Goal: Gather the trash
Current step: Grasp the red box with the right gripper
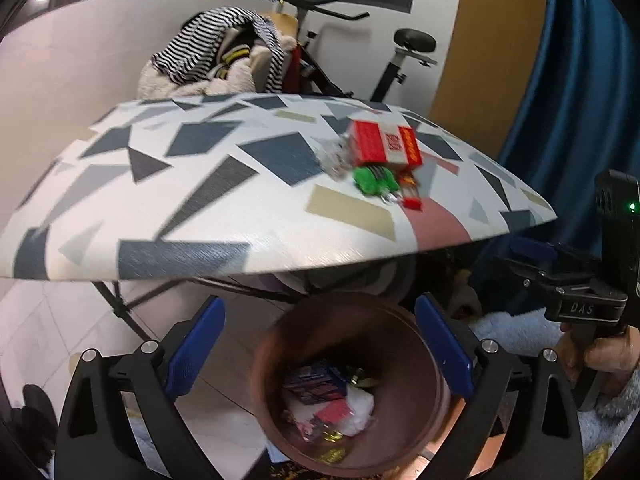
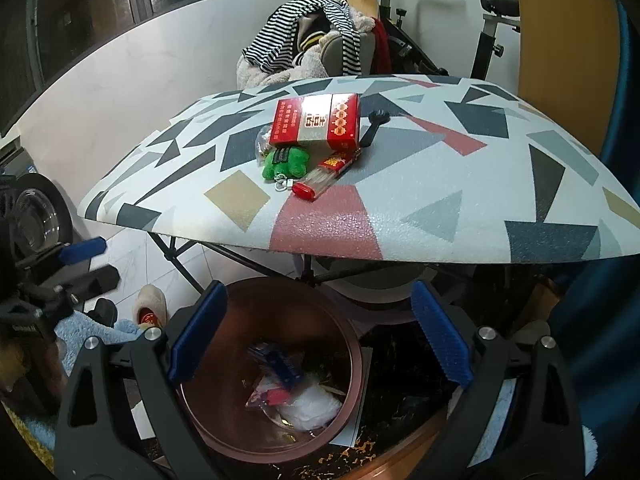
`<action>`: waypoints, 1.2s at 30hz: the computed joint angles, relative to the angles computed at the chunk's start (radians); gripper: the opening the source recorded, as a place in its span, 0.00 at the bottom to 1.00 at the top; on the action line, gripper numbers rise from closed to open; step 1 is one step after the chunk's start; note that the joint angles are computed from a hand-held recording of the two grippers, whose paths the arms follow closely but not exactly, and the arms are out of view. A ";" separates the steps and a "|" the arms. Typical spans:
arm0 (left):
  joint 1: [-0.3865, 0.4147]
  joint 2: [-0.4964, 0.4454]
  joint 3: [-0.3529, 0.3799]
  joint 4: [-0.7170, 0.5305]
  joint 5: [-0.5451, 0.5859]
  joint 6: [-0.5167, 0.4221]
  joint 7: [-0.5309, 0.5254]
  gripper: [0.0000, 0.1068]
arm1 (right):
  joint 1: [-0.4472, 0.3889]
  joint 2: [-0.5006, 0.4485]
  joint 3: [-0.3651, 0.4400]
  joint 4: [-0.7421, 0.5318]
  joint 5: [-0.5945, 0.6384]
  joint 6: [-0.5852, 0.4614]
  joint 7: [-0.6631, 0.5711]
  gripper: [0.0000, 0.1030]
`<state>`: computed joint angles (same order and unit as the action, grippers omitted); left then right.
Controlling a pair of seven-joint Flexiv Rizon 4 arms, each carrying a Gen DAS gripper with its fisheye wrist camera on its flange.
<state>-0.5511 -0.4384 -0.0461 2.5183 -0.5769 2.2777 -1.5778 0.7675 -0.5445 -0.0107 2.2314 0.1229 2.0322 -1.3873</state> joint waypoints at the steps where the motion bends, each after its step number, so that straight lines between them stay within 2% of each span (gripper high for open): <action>1: -0.016 0.005 0.009 -0.002 -0.026 -0.003 0.018 0.88 | -0.011 0.002 0.008 -0.009 -0.012 -0.013 0.003 0.89; 6: -0.042 0.037 0.022 0.000 -0.111 0.011 0.079 0.88 | -0.016 0.006 0.002 -0.027 -0.035 -0.040 0.007 0.94; 11: -0.027 0.081 0.014 0.007 -0.157 0.016 0.126 0.88 | -0.011 0.008 -0.022 -0.062 -0.058 -0.072 0.010 0.94; 16: -0.037 0.102 0.011 -0.004 -0.263 0.024 0.227 0.88 | -0.028 0.002 -0.027 -0.111 -0.091 -0.100 0.024 0.94; 22: -0.011 0.126 -0.008 0.005 -0.309 0.053 0.260 0.88 | -0.045 -0.007 -0.029 -0.163 -0.128 -0.130 0.053 0.94; 29: 0.023 0.138 -0.016 0.004 -0.306 0.055 0.255 0.88 | -0.075 -0.046 -0.023 -0.257 -0.169 -0.172 0.121 0.94; 33: 0.064 0.134 -0.015 0.006 -0.245 0.049 0.197 0.88 | -0.067 -0.082 -0.046 -0.325 -0.192 -0.207 0.174 0.94; 36: 0.091 0.123 -0.009 0.006 -0.194 0.042 0.156 0.88 | -0.075 -0.117 -0.044 -0.396 -0.223 -0.270 0.225 0.94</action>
